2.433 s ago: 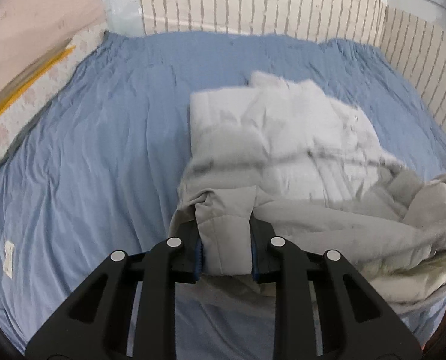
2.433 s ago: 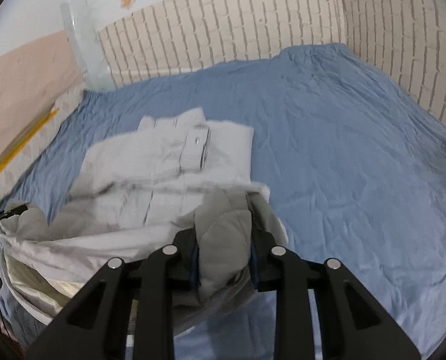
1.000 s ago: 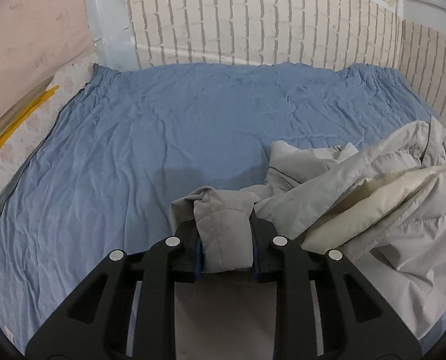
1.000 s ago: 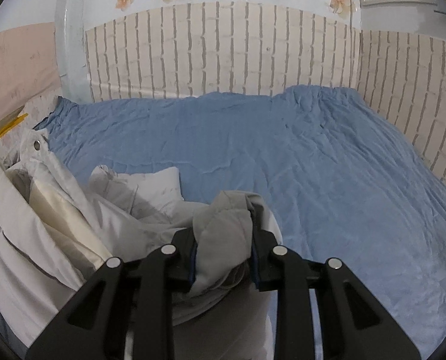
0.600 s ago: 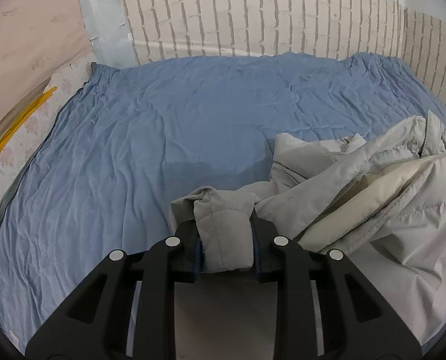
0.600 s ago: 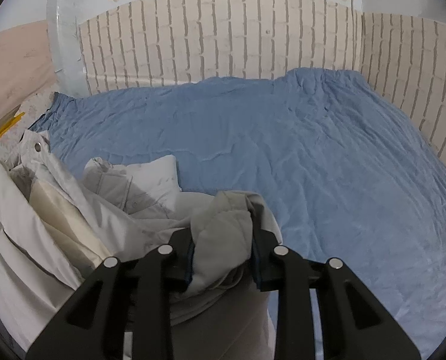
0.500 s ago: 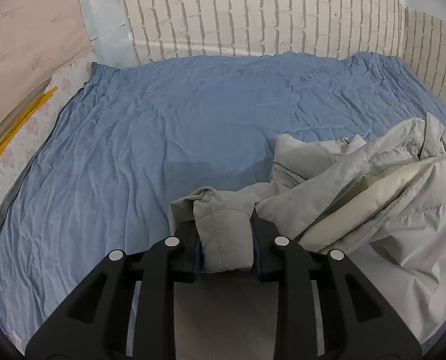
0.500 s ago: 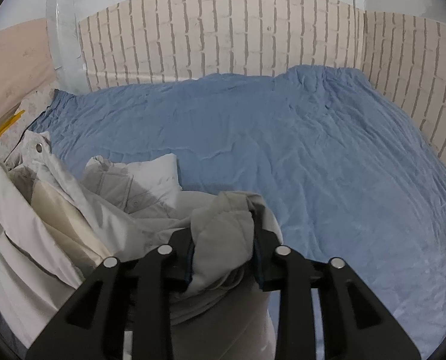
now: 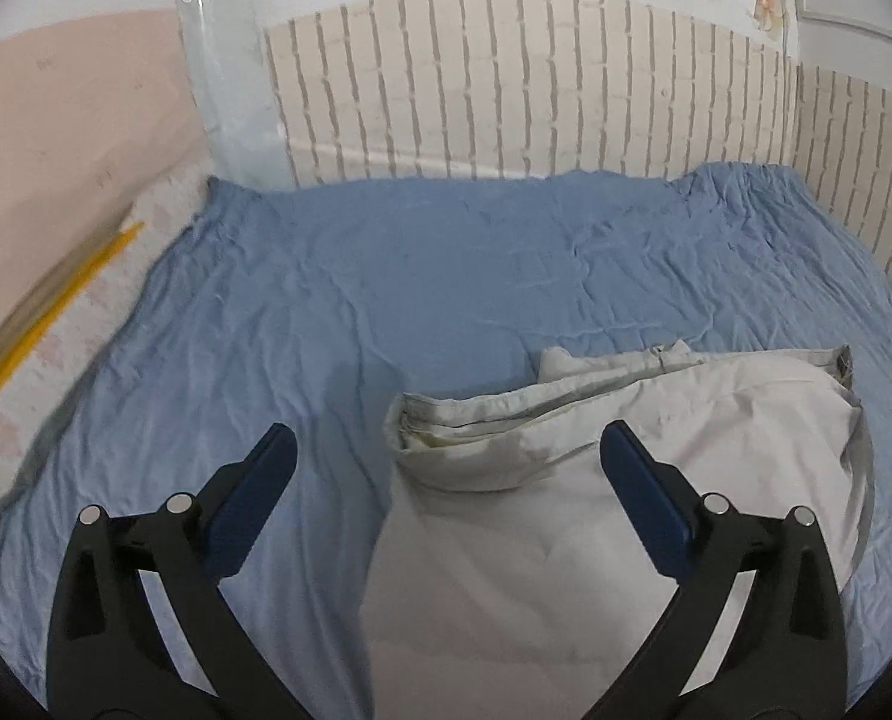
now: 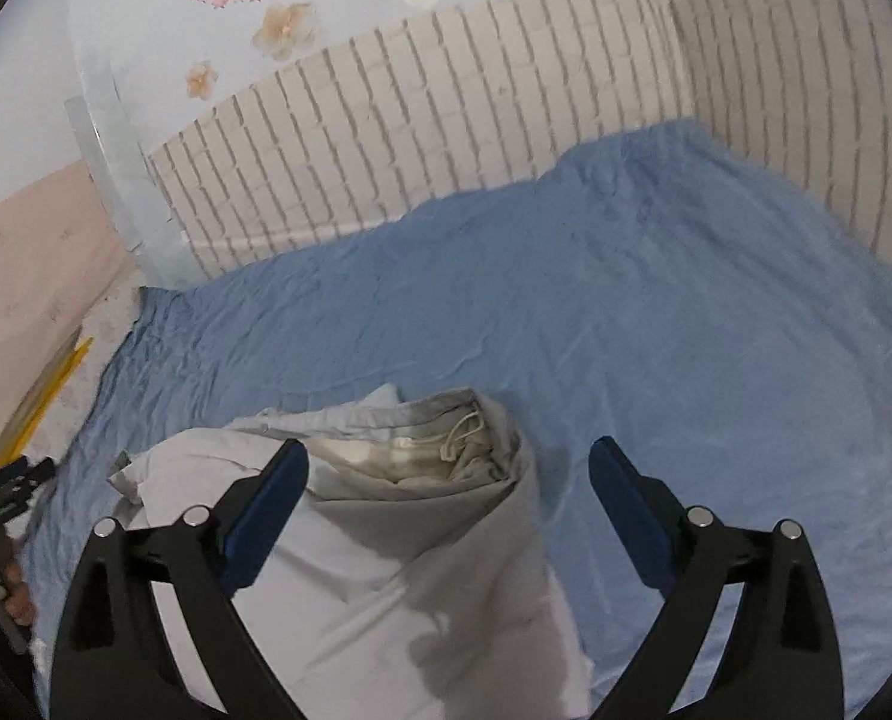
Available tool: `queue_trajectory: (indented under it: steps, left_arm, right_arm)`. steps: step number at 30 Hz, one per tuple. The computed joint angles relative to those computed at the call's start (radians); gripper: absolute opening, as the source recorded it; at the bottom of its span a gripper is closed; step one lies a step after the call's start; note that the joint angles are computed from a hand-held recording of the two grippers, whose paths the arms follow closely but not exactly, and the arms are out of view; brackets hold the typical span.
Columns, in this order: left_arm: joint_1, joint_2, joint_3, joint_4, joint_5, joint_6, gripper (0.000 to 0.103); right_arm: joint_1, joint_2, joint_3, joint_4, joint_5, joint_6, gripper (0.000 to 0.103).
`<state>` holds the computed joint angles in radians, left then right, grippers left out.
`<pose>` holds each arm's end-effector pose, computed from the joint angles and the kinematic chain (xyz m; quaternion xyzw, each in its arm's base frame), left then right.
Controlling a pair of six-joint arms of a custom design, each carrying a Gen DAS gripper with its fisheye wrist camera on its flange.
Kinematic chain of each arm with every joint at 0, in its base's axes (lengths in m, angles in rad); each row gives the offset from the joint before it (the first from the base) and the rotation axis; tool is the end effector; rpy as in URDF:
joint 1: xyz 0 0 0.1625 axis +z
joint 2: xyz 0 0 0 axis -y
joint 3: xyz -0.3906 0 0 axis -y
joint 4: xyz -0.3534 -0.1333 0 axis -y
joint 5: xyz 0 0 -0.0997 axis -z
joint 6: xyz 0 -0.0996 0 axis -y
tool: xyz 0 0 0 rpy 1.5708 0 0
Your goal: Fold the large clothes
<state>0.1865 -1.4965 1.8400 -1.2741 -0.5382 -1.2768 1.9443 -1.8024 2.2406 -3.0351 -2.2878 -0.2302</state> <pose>-0.3635 -0.2913 0.3325 0.1995 0.8159 -0.3900 0.3773 0.1895 -0.2976 0.4391 0.0781 -0.8302 0.4803 0.2720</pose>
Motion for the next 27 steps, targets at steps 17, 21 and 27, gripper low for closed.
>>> queue_trajectory:
  steps: [17, 21, 27]
  left_arm:
    - [0.047, -0.027, 0.21, -0.203, -0.238, -0.025, 0.031]
    - [0.121, 0.016, 0.222, -0.291, -0.234, 0.018, 0.023]
    - [0.27, 0.107, 0.143, -0.372, -0.222, 0.123, 0.007]
  right_arm:
    - [0.014, 0.214, 0.136, -0.102, -0.068, -0.02, 0.066]
    - [-0.034, 0.295, 0.117, -0.128, -0.065, -0.027, 0.053]
    - [-0.089, 0.417, -0.004, -0.121, -0.09, -0.076, 0.05]
